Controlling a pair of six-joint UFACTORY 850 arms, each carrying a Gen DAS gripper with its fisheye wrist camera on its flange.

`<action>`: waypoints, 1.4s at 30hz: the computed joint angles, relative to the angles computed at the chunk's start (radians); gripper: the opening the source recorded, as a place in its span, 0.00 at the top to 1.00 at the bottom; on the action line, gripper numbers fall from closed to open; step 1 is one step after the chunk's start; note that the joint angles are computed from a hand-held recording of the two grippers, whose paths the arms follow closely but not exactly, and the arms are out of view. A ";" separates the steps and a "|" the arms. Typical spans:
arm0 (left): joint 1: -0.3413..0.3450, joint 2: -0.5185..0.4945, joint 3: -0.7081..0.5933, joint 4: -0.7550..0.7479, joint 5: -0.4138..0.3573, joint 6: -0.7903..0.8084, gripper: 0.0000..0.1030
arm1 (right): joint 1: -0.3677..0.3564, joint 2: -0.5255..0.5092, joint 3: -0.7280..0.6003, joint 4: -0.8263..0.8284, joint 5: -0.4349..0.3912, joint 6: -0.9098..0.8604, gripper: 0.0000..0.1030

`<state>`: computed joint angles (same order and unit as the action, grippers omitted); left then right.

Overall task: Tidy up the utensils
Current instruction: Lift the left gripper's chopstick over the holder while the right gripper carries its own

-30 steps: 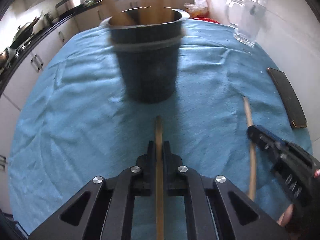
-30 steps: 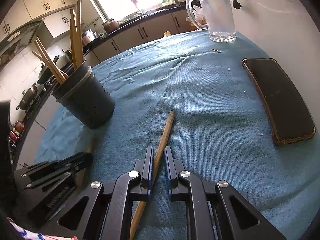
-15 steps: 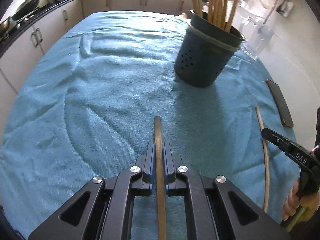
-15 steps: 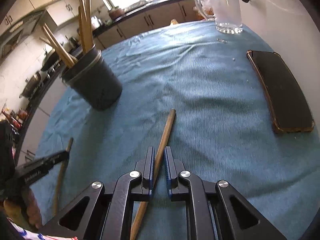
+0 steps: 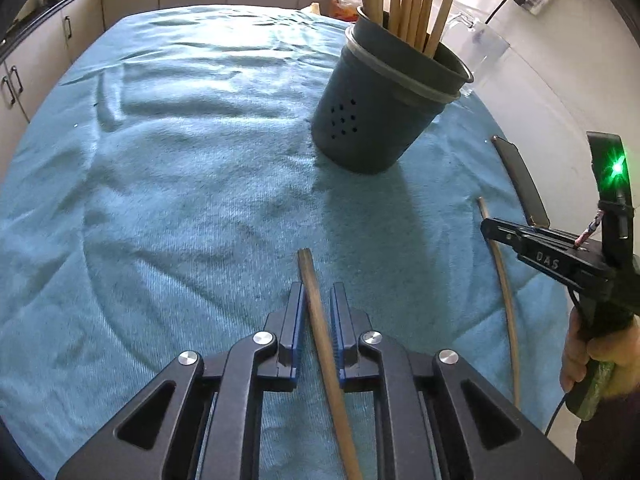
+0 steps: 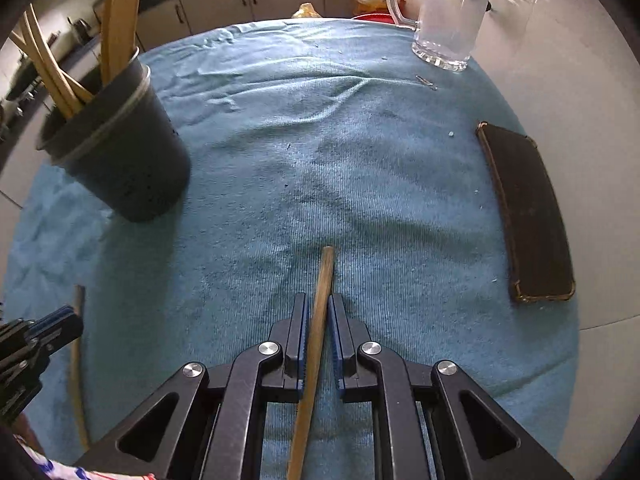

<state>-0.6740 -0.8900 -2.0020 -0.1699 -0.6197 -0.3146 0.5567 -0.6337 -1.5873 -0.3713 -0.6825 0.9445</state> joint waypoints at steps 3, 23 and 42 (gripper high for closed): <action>0.003 -0.019 -0.029 -0.012 -0.012 0.018 0.89 | 0.007 -0.017 -0.030 -0.019 -0.050 0.014 0.90; -0.026 0.082 0.122 0.198 0.110 -0.189 0.93 | 0.016 0.110 0.150 -0.120 0.199 0.114 0.93; -0.113 0.372 0.406 1.044 0.190 -1.099 0.93 | 0.117 0.375 0.387 -1.073 0.371 1.038 0.92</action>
<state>-0.7875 -0.5181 -1.5965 0.8742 -0.4300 -1.4141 0.6741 -0.2590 -1.1998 -1.4445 -0.3114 1.9829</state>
